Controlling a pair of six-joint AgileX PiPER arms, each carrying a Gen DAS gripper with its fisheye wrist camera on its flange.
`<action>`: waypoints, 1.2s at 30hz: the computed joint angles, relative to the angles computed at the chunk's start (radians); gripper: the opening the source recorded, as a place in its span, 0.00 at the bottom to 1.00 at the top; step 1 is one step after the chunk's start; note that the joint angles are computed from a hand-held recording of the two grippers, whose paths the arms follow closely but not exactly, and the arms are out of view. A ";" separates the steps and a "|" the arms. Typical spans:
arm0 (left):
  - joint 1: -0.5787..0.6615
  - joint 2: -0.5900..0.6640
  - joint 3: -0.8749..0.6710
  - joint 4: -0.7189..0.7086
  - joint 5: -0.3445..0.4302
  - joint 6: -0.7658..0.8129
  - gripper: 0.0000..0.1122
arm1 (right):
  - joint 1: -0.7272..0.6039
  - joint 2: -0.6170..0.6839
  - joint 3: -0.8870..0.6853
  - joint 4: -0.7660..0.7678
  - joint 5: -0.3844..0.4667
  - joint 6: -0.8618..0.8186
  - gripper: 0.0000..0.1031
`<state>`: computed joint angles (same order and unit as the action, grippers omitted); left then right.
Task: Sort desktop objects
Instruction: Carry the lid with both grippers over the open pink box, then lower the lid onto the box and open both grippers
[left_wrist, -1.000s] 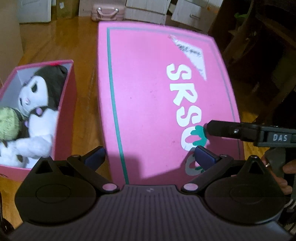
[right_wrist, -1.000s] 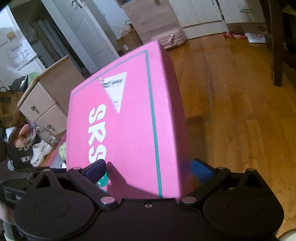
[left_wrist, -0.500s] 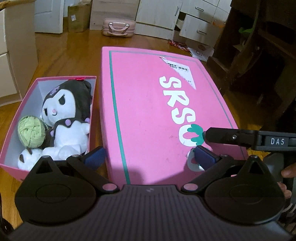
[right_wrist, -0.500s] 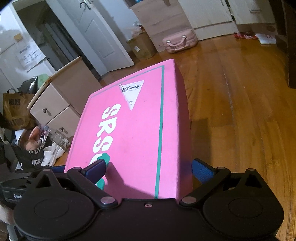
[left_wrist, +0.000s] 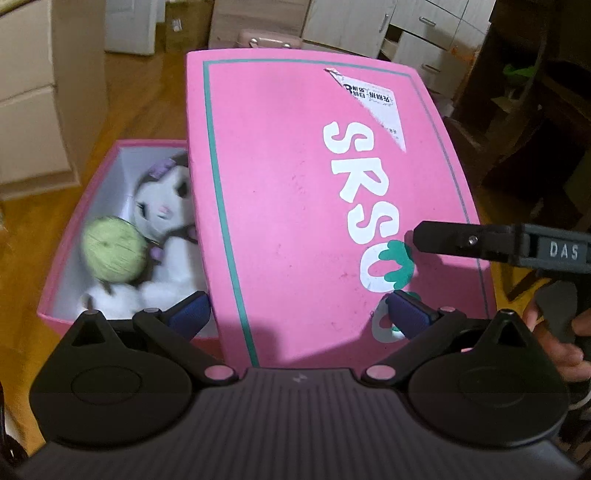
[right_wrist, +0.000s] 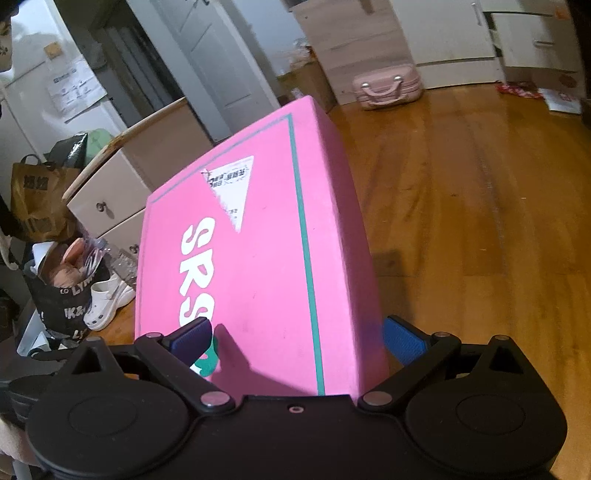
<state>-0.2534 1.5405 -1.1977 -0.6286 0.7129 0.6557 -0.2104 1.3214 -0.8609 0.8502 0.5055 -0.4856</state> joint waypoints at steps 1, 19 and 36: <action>0.010 0.000 -0.002 0.011 -0.009 0.005 0.92 | 0.022 0.021 -0.016 -0.003 -0.007 0.020 0.98; 0.194 0.384 -0.571 0.099 0.292 0.001 0.92 | 0.224 0.393 -0.405 -0.161 0.053 0.432 0.94; 0.215 0.549 -0.752 0.110 0.310 -0.091 0.92 | 0.278 0.498 -0.523 -0.257 0.085 0.610 0.91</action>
